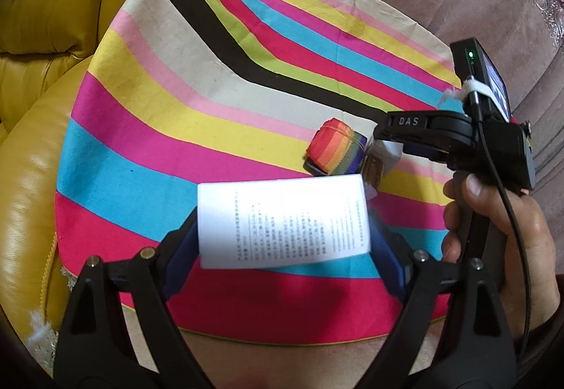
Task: Organize objects
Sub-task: 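Grasp the white-capped amber glass bottle with the right tool while the left tool holds the leaflet, then carry the leaflet and glass bottle over the storage box with both tools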
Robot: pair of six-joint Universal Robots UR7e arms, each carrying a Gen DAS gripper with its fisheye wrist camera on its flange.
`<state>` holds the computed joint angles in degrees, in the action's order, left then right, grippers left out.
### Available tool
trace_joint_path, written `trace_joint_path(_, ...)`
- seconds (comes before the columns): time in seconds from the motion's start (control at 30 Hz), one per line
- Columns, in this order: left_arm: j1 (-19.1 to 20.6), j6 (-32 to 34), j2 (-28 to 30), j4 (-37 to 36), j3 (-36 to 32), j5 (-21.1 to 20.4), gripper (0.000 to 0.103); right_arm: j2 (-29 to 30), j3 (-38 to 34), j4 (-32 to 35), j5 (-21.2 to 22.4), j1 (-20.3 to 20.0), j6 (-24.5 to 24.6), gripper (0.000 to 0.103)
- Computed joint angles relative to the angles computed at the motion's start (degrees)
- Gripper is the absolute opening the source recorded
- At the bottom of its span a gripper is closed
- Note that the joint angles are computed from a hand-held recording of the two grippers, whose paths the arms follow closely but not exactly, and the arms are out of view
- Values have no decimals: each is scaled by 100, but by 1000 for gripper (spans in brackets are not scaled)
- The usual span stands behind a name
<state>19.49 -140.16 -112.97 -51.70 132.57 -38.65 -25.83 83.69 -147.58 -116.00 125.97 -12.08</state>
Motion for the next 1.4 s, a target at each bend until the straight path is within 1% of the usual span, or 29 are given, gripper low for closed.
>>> trace_joint_path(0.17,-8,17,-12,-9,13,-6,88,72,-68,95,-6,47,203,50)
trace_joint_path(0.27,3,30,-23,-22,17,5,88,57,-35,16,-18,61,192,51)
trace_joint_path(0.37,7,44,-30,-46,24,12,88,139,-91,112,-212,56,193,51)
trace_joint_path(0.4,6,42,-29,-49,24,11,88,155,-66,41,-267,60,171,51)
trace_joint_path(0.43,7,38,-22,-50,22,11,88,141,-32,-21,-269,50,124,50)
trace_joint_path(0.5,11,54,-19,-71,24,26,88,118,-38,36,-345,29,193,43)
trace_joint_path(0.53,15,74,-14,-105,33,39,88,92,-23,35,-334,9,180,43)
trace_joint_path(0.63,26,143,4,-173,44,63,88,24,66,-128,-348,-48,69,43)
trace_joint_path(0.73,36,208,32,-218,45,79,88,-111,297,-570,-289,-98,-70,43)
trace_joint_path(0.77,43,249,42,-250,50,91,88,-190,428,-750,-323,-91,-152,43)
trace_joint_path(0.93,81,461,183,-359,17,126,88,-542,952,-1181,-332,-36,-520,43)
trace_joint_path(1.03,112,632,253,-447,2,133,88,-927,1435,-1403,-280,-36,-702,43)
trace_joint_path(1.27,124,1027,522,-654,-90,140,88,-1617,2188,-1663,-268,-113,-879,43)
trace_joint_path(1.4,146,1465,771,-1023,-148,160,88,-2001,2567,-1747,-284,-198,-910,43)
